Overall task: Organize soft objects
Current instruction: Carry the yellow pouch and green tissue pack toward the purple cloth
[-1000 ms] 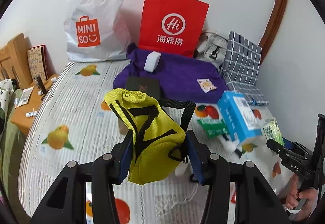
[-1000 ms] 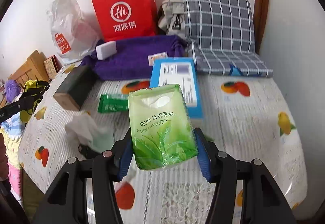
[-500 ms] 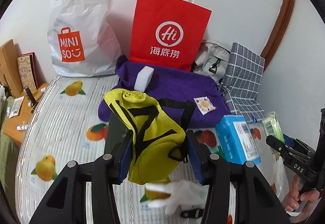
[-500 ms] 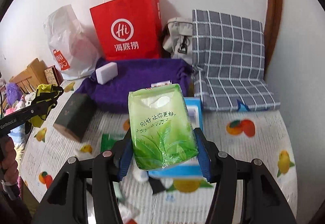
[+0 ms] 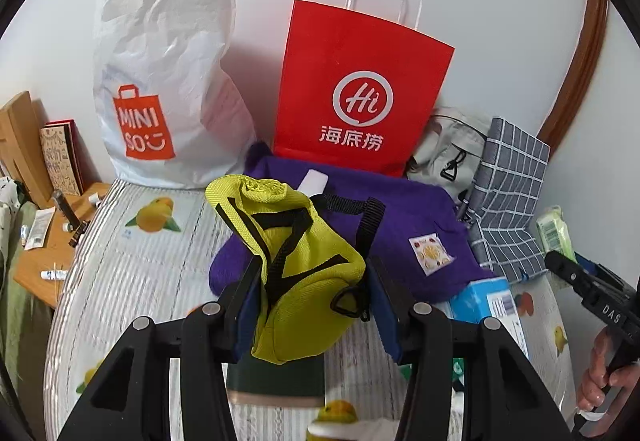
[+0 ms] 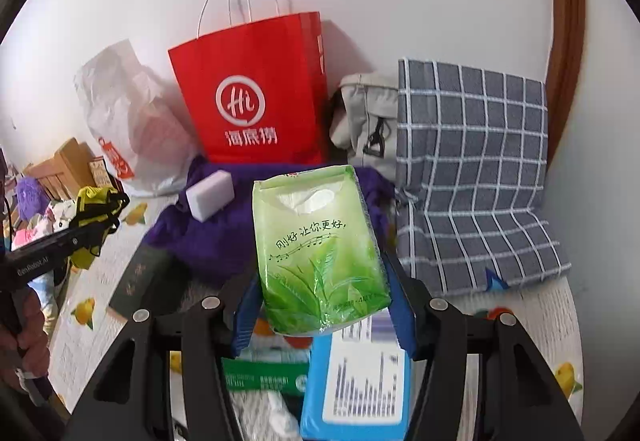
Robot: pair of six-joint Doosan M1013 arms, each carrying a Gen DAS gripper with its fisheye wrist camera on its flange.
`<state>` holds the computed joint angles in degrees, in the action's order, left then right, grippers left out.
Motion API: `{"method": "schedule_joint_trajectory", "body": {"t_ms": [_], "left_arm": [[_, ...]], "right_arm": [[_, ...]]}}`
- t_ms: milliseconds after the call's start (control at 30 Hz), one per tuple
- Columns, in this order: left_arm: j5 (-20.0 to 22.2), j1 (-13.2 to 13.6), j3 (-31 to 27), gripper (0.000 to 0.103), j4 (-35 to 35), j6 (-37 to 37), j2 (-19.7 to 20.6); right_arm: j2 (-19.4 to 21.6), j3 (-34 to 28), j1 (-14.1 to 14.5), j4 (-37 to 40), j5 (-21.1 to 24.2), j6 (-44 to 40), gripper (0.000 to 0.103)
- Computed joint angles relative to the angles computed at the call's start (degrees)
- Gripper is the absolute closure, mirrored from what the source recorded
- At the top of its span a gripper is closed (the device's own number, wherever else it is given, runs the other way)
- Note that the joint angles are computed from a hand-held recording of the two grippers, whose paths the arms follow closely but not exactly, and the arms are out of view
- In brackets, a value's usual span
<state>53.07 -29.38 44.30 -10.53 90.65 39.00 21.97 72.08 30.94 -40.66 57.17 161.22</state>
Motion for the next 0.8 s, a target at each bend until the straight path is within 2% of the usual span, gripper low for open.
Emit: {"method": "schedule_joint_trajectory", "body": {"t_ms": [433, 633, 800], "left_arm": [[6.0, -1.1, -13.8, 0.055, 3.0, 0.2, 7.6], [12.2, -1.0, -23.7, 0.055, 3.4, -2.0, 13.3], [19.3, -0.7, -33.2, 0.055, 3.1, -3.9, 19.1]], "right_arm": [[3.0, -5.1, -3.7, 4.4, -3.6, -5.8, 0.047], [4.8, -7.0, -5.6, 8.8, -3.9, -9.9, 0.047], [6.0, -7.6, -6.9, 10.8, -4.5, -11.8, 0.047]]}}
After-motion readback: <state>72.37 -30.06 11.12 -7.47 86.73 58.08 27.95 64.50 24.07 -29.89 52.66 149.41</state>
